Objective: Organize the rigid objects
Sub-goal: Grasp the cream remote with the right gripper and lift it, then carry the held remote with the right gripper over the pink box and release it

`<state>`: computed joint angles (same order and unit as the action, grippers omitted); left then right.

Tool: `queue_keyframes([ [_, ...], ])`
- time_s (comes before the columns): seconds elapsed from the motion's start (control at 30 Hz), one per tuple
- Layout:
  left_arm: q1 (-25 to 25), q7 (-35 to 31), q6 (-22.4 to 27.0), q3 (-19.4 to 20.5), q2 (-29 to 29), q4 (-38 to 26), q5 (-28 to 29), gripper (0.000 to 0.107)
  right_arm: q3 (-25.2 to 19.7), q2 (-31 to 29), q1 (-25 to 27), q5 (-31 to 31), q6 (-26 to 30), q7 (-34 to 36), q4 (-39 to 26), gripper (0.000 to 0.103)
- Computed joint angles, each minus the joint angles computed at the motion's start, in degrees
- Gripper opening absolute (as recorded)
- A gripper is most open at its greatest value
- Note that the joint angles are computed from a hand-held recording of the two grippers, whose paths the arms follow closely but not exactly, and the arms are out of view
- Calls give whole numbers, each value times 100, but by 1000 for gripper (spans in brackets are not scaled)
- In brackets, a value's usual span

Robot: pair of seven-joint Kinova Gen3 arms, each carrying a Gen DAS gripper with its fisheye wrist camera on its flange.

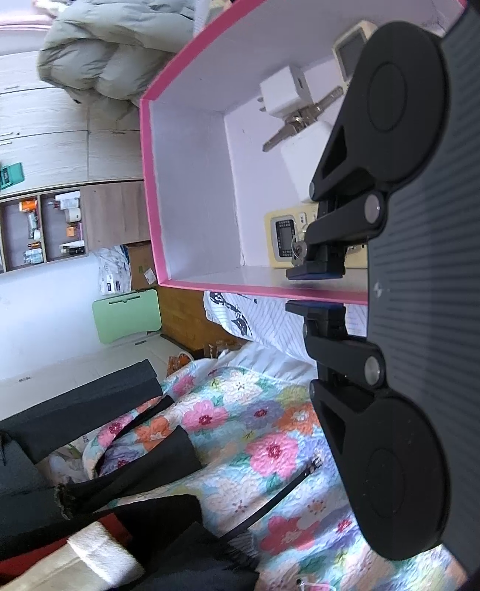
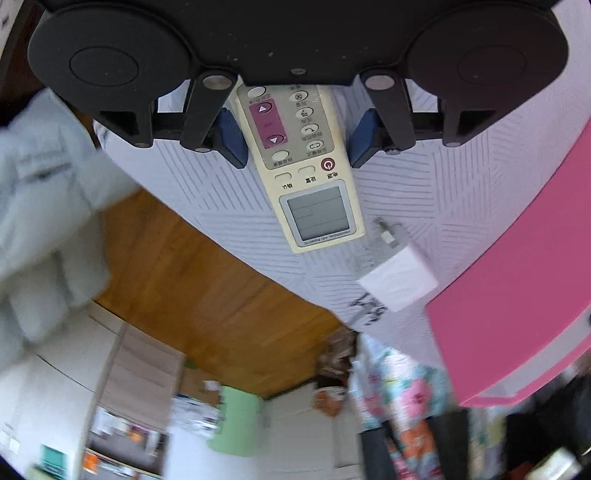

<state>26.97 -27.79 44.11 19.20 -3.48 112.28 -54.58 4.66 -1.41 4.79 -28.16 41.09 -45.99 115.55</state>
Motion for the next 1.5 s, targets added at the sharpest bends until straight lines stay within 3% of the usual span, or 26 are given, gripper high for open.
queue_keyframes([
  [0.1, 9, -66, 46, -13, 22, -46, 55, 9, 357, -348, -258, -383, -128, -140, 307, 64],
  [0.27, 19, -110, 89, -26, 45, -86, 109, 9, 192, -951, -179, -677, -530, -14, 736, 60],
  [0.3, 31, -70, 135, -11, 58, -91, 67, 9, 333, -1064, -365, -722, -556, 13, 784, 45],
  [0.33, 41, -64, 150, -14, 67, -98, 57, 9, 384, -1194, -499, -690, -624, -53, 831, 22],
  [0.37, 52, -56, 157, -18, 67, -96, 50, 9, 330, -1289, -527, -565, -604, -209, 820, 24],
  [0.4, 60, -53, 158, -24, 69, -98, 49, 9, 169, -1314, -453, -347, -537, -434, 764, 19],
  [0.6, 103, -56, 181, -23, 75, -105, 36, 9, 376, -1303, -781, -124, -303, -741, 710, 21],
  [0.77, 124, -75, 186, -42, 79, -110, 32, 9, 432, -1385, -850, 96, -509, -1238, 873, 43],
  [0.83, 128, -159, 234, -37, 74, -130, 42, 9, 23, -1424, -475, 341, -748, -1704, 997, 64],
  [0.9, 131, -193, 254, -35, 80, -140, 39, 9, -200, -1433, -311, 718, -830, -2124, 1050, 66],
  [1.0, 129, -194, 230, -48, 86, -137, 39, 9, -19, -1246, -542, 1060, -769, -2500, 1026, 70],
  [1.1, 146, -182, 251, -42, 103, -145, 21, 9, -187, -932, -488, 1431, -852, -2816, 1000, 73],
  [1.13, 146, -174, 236, -50, 101, -143, 30, 9, -167, -864, -507, 1413, -991, -2818, 1034, 78],
  [1.17, 151, -174, 245, -48, 97, -146, 31, 9, -103, -826, -552, 1309, -1136, -2727, 1082, 78],
  [1.23, 155, -182, 272, -46, 120, -160, 8, 9, 173, -799, -825, 1180, -1204, -2444, 1052, 57],
  [1.3, 154, -204, 271, -66, 121, -159, 15, 9, 207, -767, -758, 1042, -1086, -2527, 955, 57],
  [1.4, 103, -206, 110, -109, 66, -100, 96, 9, -54, -1075, -622, 1152, -1472, -2709, 1180, 57],
  [1.5, 85, -219, 135, -84, 69, -94, 66, 9, 156, -1486, -895, 1031, -1615, -2692, 1359, 57],
])
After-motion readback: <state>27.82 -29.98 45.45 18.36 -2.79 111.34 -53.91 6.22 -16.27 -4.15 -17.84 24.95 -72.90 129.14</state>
